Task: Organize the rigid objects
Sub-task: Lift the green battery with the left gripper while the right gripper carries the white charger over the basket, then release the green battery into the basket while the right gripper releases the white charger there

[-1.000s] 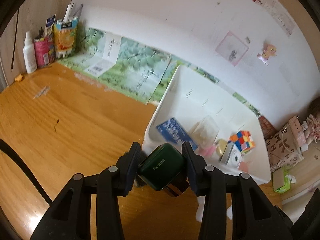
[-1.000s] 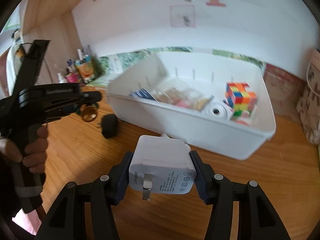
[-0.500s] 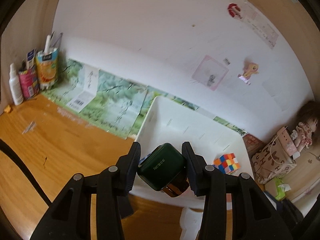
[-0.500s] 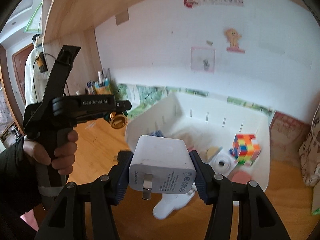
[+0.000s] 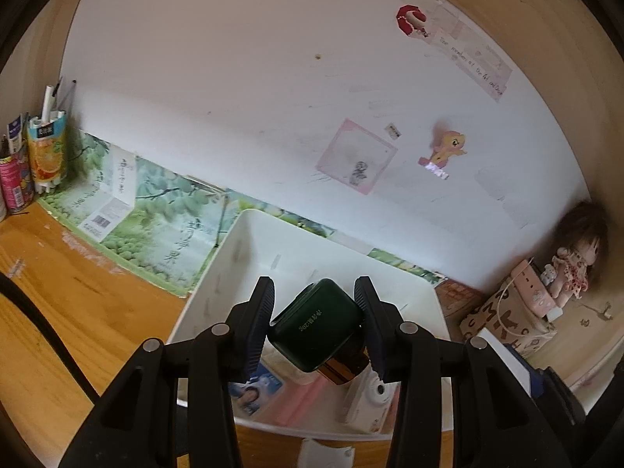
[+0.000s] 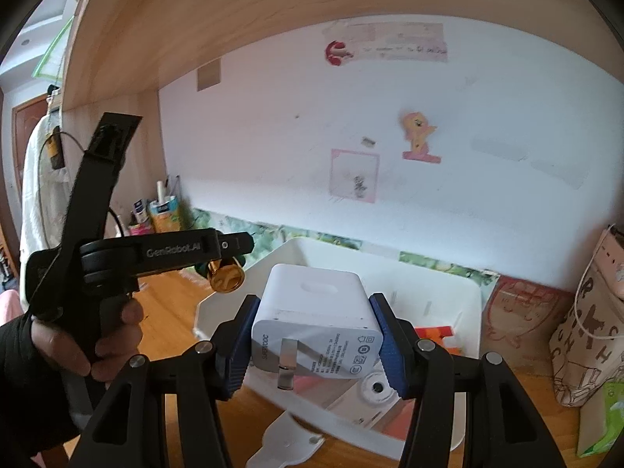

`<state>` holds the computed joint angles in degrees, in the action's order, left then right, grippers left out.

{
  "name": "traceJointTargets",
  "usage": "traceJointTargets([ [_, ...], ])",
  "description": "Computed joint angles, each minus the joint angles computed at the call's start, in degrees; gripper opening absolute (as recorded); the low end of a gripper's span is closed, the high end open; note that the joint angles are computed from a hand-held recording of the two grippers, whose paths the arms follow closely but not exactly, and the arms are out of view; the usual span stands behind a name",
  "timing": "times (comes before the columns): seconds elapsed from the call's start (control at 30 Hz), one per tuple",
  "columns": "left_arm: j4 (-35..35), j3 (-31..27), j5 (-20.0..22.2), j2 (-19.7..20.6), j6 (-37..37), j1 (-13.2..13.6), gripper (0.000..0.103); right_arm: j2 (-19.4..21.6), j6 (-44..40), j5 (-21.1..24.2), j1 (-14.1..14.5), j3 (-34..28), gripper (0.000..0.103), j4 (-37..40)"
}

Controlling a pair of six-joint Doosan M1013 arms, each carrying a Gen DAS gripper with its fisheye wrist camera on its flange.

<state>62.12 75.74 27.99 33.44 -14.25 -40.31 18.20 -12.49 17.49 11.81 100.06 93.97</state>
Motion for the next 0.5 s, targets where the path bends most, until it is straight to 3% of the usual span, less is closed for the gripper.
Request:
traceJointTargets([
  [0.27,-3.3,-2.2,-1.3,1.5,3.8,0.3,0.046,1.6,0.7,-3.0,-0.4,-1.0,0.057,1.1],
  [0.5,-10.7,-4.9,-0.5,3.0,12.8,0.5,0.047,3.5,14.7,-4.5,-0.6,-2.8,0.057,-12.0],
])
